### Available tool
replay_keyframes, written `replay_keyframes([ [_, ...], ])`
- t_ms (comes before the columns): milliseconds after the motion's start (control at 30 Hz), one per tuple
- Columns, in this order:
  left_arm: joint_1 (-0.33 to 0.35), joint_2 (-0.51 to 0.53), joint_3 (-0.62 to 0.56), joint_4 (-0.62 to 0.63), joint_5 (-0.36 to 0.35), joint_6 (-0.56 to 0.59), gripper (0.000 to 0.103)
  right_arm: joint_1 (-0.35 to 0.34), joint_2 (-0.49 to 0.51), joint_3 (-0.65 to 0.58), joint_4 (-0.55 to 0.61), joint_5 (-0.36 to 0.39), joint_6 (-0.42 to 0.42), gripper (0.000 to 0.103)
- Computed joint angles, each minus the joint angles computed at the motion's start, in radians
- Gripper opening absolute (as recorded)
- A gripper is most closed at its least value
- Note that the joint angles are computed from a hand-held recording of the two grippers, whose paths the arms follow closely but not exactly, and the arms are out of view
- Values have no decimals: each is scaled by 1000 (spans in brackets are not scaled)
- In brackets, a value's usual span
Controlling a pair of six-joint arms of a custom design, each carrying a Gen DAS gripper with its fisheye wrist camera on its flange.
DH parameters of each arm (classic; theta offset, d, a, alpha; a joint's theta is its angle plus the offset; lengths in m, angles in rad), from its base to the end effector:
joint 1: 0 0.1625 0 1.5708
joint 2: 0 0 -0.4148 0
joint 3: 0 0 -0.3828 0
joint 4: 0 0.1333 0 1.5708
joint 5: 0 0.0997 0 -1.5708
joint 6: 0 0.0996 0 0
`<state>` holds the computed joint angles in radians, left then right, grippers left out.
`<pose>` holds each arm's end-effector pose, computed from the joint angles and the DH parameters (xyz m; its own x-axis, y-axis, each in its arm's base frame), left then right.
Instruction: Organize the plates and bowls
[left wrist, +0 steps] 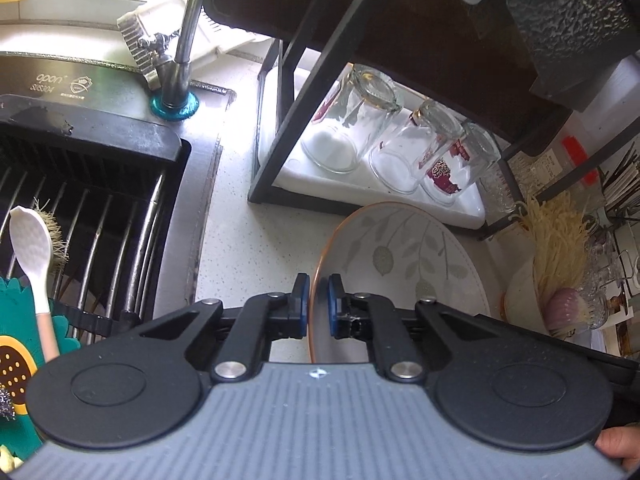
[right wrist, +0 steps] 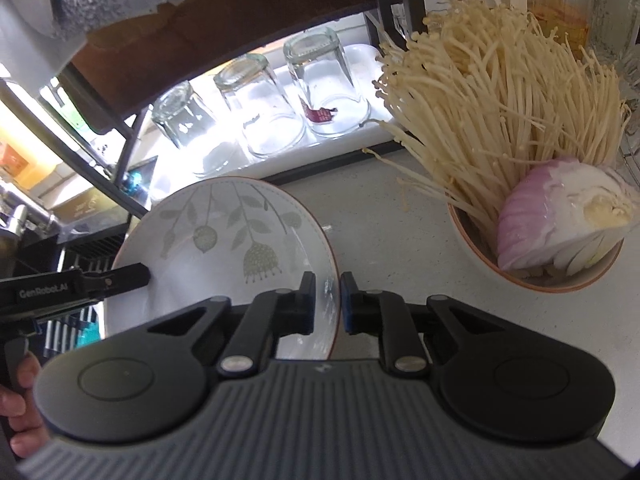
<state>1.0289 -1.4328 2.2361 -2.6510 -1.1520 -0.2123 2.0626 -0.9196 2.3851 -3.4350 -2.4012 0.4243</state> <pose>-0.0799 -0.4697 0.2376 -0.9257 0.1939 -0.3248 0.3080 0.8848 -0.3497 0.2461 -0.3328 0.0885 -0.8444 0.2744 0.4602 -0.0961 0.7675 -0.6339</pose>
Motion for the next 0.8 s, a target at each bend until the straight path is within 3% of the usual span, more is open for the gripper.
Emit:
replay_keyframes([
  [167,-23,-37,8,25,3,-5,11,26,-19,15,-26,-1,-1,15],
  [567,-156,-155,52,82,36,-31,11,139,-114,95,-80,-41,38,15],
  [800,-238,-175,83,106,29,-52,11,200,-164,157,-105,-115,100,15],
])
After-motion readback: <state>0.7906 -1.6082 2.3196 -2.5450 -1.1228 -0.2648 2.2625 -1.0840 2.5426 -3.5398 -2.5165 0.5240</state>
